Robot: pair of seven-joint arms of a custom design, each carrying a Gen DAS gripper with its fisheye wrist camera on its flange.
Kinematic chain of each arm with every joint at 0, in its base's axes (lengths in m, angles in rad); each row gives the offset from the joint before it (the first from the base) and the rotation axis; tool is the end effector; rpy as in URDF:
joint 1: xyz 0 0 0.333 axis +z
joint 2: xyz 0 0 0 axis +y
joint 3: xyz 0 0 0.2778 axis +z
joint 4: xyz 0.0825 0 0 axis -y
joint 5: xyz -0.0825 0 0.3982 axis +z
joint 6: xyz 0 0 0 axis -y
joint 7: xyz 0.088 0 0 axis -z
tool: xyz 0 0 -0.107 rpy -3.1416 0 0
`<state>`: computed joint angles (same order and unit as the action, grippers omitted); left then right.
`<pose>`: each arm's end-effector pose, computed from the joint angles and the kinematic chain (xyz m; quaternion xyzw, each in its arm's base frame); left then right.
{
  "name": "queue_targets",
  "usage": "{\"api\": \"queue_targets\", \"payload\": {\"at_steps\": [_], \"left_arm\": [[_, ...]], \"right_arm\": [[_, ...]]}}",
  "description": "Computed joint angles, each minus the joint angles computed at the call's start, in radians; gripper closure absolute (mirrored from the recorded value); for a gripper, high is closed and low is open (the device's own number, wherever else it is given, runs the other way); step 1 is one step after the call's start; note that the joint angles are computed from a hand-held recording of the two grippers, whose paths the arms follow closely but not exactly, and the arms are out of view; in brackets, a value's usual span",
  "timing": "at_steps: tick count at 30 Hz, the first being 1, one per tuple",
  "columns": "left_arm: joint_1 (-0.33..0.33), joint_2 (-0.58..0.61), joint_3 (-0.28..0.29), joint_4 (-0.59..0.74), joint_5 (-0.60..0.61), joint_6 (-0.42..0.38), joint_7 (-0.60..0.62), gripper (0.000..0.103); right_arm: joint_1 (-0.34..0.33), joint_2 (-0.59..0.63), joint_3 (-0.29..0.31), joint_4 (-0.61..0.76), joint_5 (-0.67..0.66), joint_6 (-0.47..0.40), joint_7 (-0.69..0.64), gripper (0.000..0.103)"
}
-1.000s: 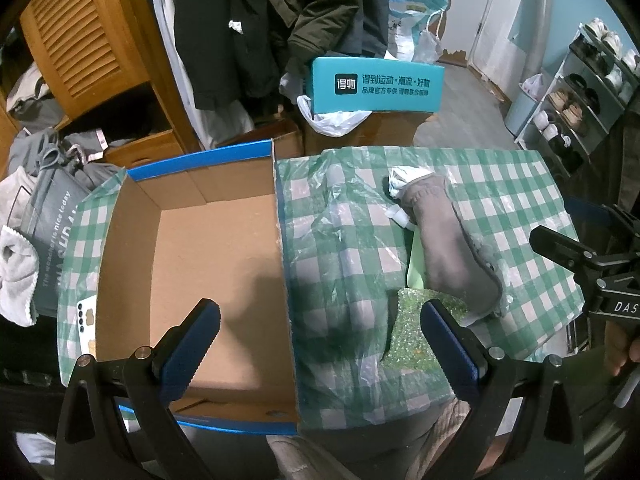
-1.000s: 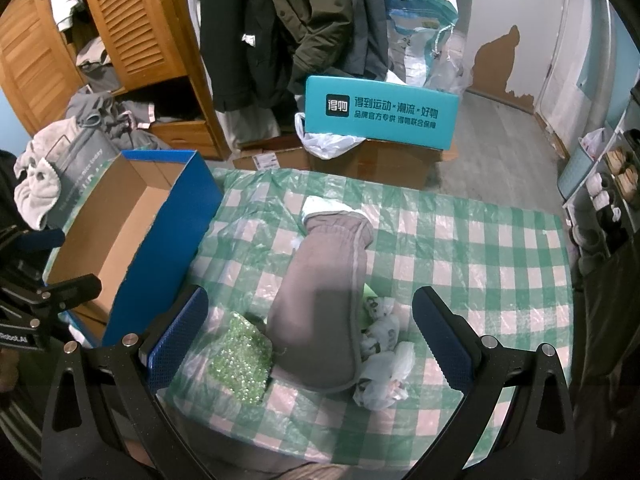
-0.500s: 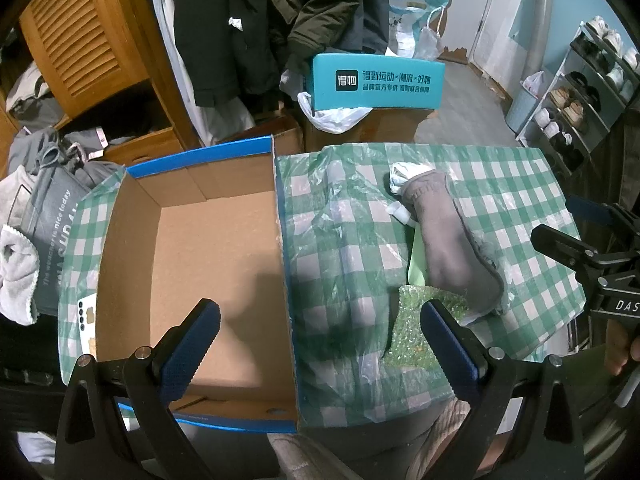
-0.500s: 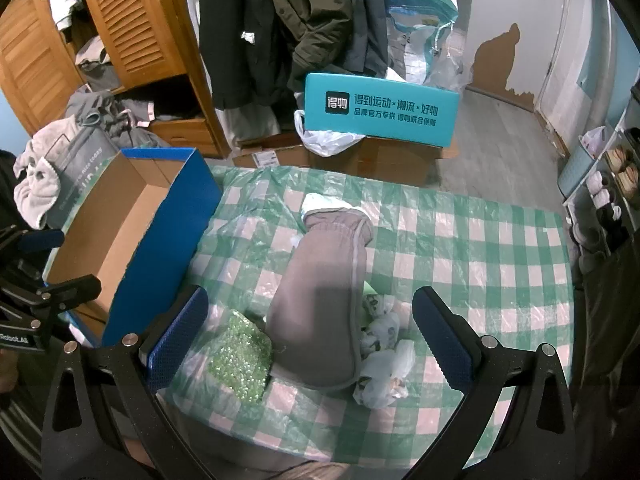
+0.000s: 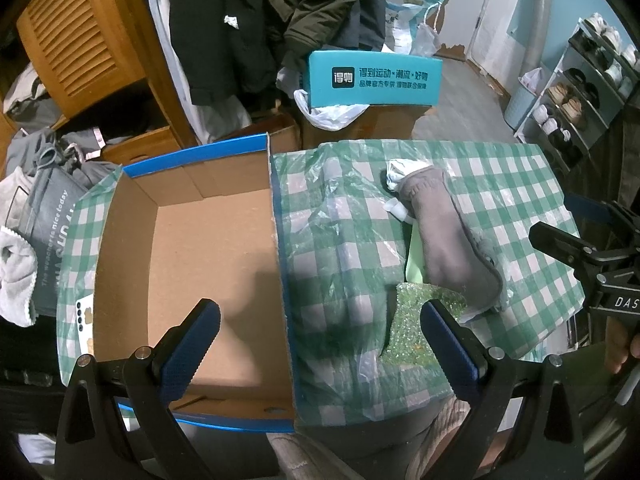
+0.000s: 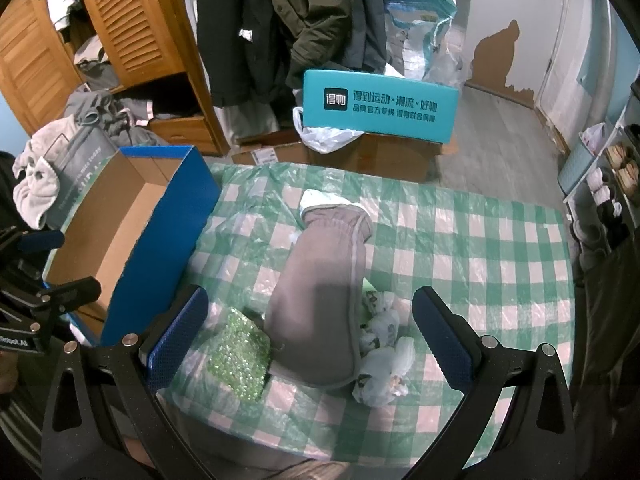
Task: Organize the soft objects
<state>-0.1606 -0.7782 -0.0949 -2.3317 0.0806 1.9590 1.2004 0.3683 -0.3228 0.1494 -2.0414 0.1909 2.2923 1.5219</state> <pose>0.3712 -0.1000 0.6136 -0.7290 0.6508 -0.1429 0.1571 0.4535 0.2731 0.6016 -0.8208 0.4932 -0.0938 0.2724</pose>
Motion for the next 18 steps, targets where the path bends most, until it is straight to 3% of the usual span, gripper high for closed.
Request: {"api": "queue_targets", "payload": {"at_steps": [18], "left_arm": [[0.002, 0.02, 0.001, 0.009, -0.004, -0.01, 0.003, 0.002]], "right_arm": [[-0.002, 0.001, -0.002, 0.001, 0.0, -0.004, -0.003, 0.002]]}}
